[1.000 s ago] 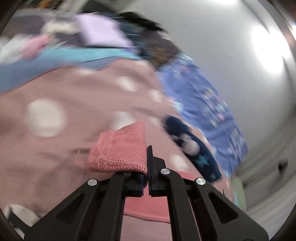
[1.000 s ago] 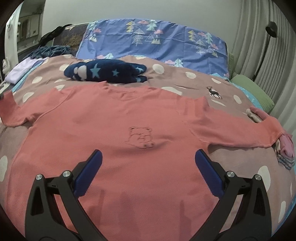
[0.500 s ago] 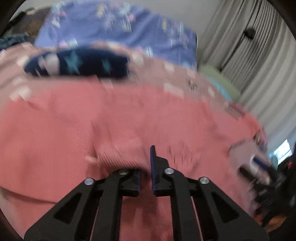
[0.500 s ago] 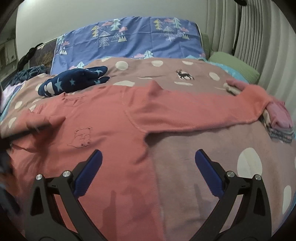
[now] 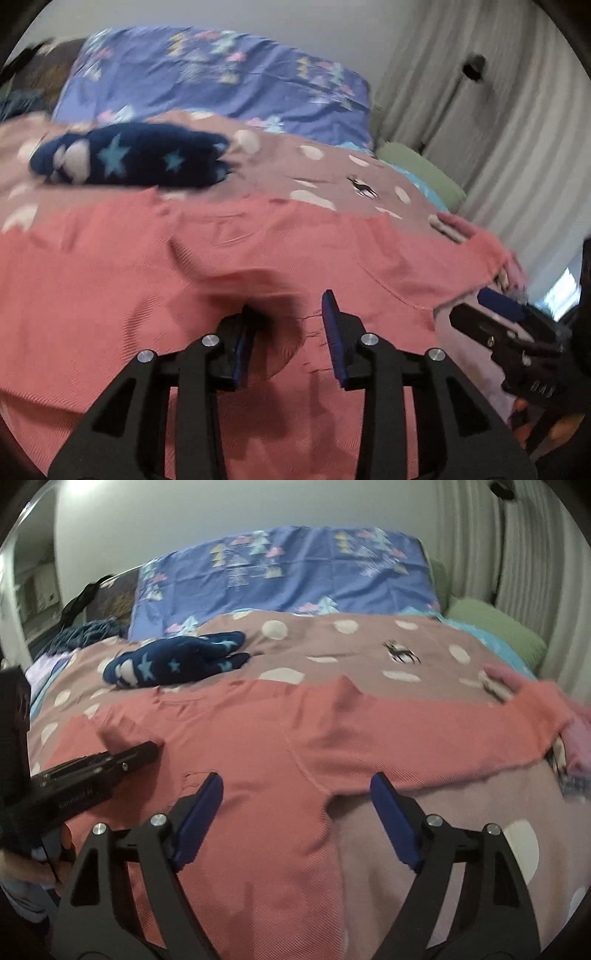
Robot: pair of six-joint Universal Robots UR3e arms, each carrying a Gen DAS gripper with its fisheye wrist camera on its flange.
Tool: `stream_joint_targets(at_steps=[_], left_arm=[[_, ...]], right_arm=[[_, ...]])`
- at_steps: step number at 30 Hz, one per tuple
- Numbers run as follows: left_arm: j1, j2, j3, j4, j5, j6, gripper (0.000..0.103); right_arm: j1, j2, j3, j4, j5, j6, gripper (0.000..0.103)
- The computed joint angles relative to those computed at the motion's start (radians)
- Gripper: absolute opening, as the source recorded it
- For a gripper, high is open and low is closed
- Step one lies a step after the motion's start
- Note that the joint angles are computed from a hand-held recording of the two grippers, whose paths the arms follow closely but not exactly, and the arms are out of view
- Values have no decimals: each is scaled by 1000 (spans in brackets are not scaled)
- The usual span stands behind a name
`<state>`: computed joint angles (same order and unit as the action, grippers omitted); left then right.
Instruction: Fold small clothes
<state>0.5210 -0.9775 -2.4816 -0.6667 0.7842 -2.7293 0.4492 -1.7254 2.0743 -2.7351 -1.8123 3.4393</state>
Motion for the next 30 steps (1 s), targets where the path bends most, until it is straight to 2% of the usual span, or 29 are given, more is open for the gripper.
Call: stream_joint_targets(at_steps=[3,5,7,9,12,14,16,18,22,23,24,25,26,27,28,30], left_arm=[[-92,-79,30,26,6,39,35],[-148,-112,36,64,50,57,35],[-204,-134,35,111,122,52,35],[-200,-111,28,89,141,59,35],[-163,-41,20,12,177,85,37],[-165,-35,23,-7,205,100,37],[-161,-25,21,-44,219,131,37],[-171,-36,22,-48,234,144,38],[-176,-73,35,-46,238,146,39],[-181,-80,38,-46,243,144,34],[-191,-102,43,-23,263,129,26],[-183,-110,54,-38,252,135,13],[-172,-107,60,-54,238,135,5],[-167,-98,66,-64,231,123,5],[-139,-71,80,-108,194,116,5],[-69,17,109,-217,81,126,5]], right_arm=[[-86,-81,67,45,26,13,83],[-138,-121,91,78,61,8,81],[-198,-165,112,108,132,-8,72],[-235,-178,114,112,208,-39,59],[-281,-136,78,104,382,-122,50],[-309,-56,12,128,532,-193,49],[-288,83,-107,161,620,-228,49],[-260,211,-236,228,664,-247,49],[-224,446,-437,313,730,-195,49],[-221,475,-446,298,739,-184,50],[-216,492,-441,255,744,-169,46],[-209,501,-439,222,745,-163,34],[-205,508,-462,246,741,-174,4],[-205,517,-496,291,750,-181,4],[-216,503,-492,273,772,-153,4],[-241,462,-478,221,804,-134,4]])
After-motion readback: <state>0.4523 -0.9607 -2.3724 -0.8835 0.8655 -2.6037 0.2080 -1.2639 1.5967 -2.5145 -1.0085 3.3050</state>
